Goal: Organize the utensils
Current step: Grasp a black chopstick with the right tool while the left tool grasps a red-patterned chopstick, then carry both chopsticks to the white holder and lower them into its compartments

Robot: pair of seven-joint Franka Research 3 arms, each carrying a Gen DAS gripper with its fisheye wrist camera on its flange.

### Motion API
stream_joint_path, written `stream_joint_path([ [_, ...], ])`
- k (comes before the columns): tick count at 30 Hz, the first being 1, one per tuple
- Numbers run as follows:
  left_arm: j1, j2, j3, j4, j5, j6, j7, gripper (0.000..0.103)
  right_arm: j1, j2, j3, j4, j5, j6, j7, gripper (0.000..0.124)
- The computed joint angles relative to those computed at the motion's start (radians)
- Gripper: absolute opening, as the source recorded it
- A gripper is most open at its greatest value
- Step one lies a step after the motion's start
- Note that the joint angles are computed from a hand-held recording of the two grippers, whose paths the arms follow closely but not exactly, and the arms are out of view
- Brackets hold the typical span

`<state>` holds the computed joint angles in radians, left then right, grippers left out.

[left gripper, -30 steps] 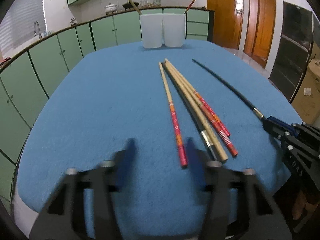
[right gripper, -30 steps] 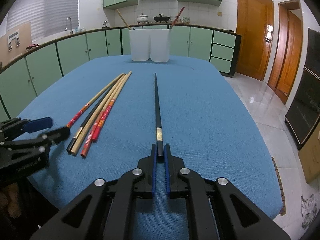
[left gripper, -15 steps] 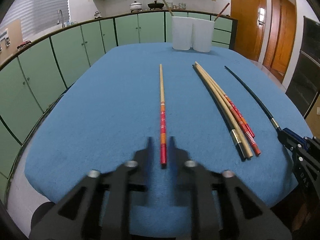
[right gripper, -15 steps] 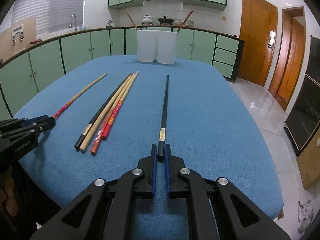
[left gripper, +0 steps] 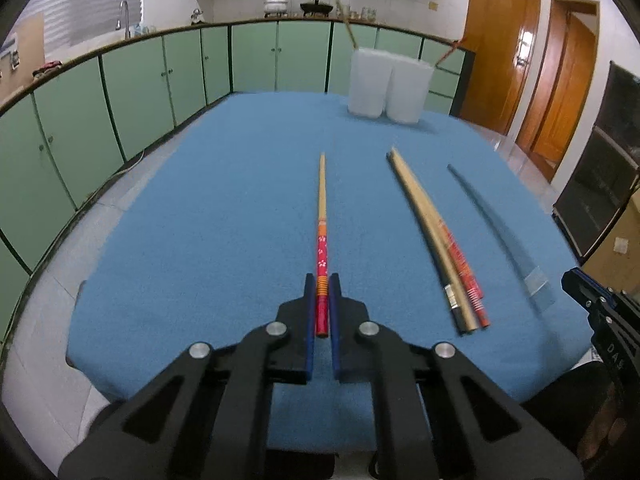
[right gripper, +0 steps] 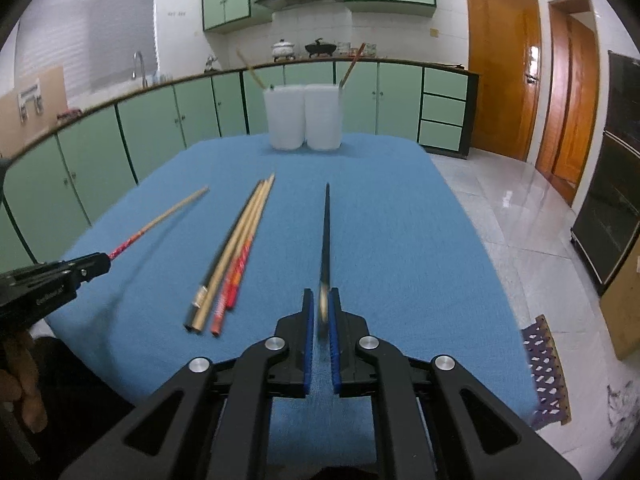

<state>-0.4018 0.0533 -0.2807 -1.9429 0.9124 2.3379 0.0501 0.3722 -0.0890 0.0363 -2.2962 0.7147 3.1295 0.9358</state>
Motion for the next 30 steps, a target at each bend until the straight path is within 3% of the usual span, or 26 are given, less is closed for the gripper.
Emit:
stream_joint_path([
  [7,0.011,-0.086,-0.018,0.001,0.025,-0.031,0.037,0.005,0.001,-0.087,-0.03,0.006,-0.022,-0.048,0.005,0.006],
  [11,0.026,-0.097,-0.025,-0.01,0.029,-0.025,0.022,0.005,0.085,-0.039,-0.093,0.014,0.167,-0.052,-0.168,0.014],
  [21,0.033,-0.099,-0.034,-0.015,0.03,-0.03,0.031,0.005,-0.016,0.108,0.035,0.048,0.244,-0.011,-0.243,0.019],
  [23,0.035,-0.099,-0.033,-0.018,0.027,-0.026,0.031,0.005,-0.026,0.115,0.047,0.038,0.161,0.017,-0.19,0.017],
  [24,0.035,-0.099,-0.033,-0.019,0.025,-0.023,0.031,0.005,-0.033,0.112,0.053,0.033,0.142,0.015,-0.18,0.007],
  [26,0.036,-0.103,-0.033,-0.021,0.02,-0.021,0.039,0.005,-0.042,0.09,0.049,0.002,0.004,0.015,-0.055,0.007],
  [30,0.04,-0.117,-0.032,-0.019,0.012,-0.022,0.069,0.005,-0.058,0.016,0.034,-0.012,-0.039,-0.061,0.033,0.006],
])
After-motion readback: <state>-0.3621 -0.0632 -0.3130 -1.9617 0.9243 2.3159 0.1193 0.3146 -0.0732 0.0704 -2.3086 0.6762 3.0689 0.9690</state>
